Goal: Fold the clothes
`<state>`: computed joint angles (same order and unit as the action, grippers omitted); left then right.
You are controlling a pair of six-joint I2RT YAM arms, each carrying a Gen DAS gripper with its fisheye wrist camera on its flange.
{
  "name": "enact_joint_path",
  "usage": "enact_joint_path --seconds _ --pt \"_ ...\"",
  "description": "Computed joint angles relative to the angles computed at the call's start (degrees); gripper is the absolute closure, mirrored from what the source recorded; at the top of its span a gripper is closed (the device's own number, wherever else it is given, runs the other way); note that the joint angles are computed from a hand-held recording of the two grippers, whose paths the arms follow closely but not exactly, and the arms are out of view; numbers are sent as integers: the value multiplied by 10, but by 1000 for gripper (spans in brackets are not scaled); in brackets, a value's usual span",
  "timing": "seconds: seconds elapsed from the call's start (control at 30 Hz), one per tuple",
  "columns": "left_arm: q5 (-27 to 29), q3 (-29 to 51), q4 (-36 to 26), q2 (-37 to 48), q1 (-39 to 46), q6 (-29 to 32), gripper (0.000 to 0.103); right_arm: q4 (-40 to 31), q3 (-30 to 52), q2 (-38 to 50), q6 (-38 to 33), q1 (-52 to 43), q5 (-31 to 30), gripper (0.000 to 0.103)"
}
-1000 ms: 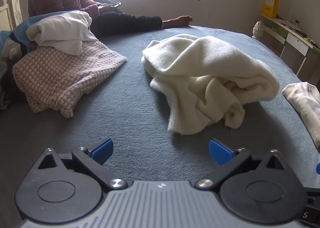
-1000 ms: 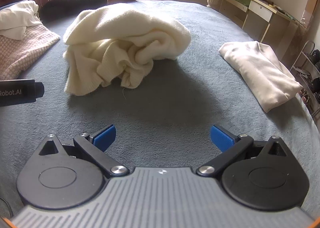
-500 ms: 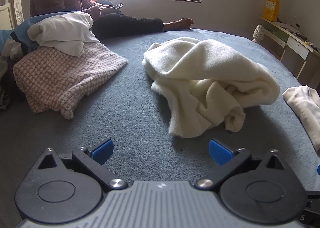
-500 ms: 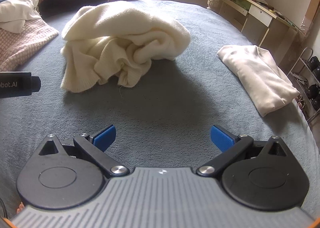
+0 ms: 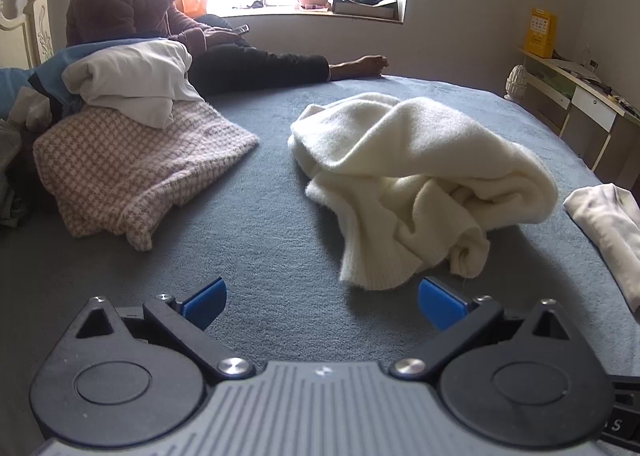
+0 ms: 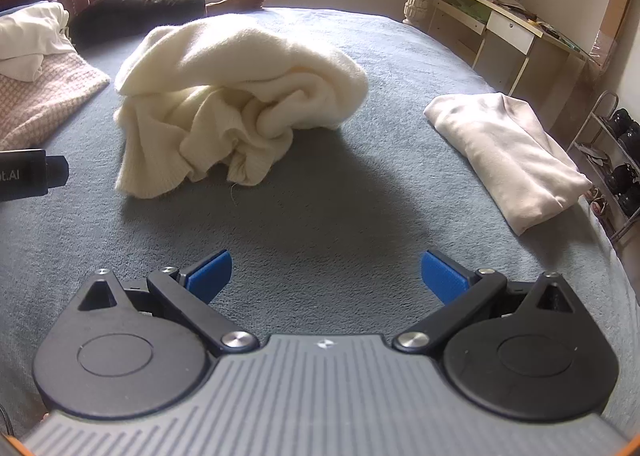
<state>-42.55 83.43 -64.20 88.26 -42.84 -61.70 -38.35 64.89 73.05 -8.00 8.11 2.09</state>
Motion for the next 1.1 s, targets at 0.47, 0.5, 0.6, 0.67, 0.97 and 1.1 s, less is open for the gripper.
enact_joint_path --seconds 0.47,0.5,0.6,0.67,0.97,1.1 --pt "28 -31 16 -27 16 -48 0 3 -2 -2 2 -12 -10 1" --pt "31 -30 16 -27 17 -47 0 1 -2 -1 3 -13 -12 1" --pt "33 -30 18 -26 16 -43 0 0 -1 -1 2 -19 -19 1" --pt "29 -29 18 -24 14 -40 0 1 0 -2 1 -22 -20 1" --pt "26 -23 14 -15 13 -27 0 3 4 7 2 -28 -24 1" --pt "21 -24 13 -14 11 -27 0 1 4 7 3 -30 -27 1"
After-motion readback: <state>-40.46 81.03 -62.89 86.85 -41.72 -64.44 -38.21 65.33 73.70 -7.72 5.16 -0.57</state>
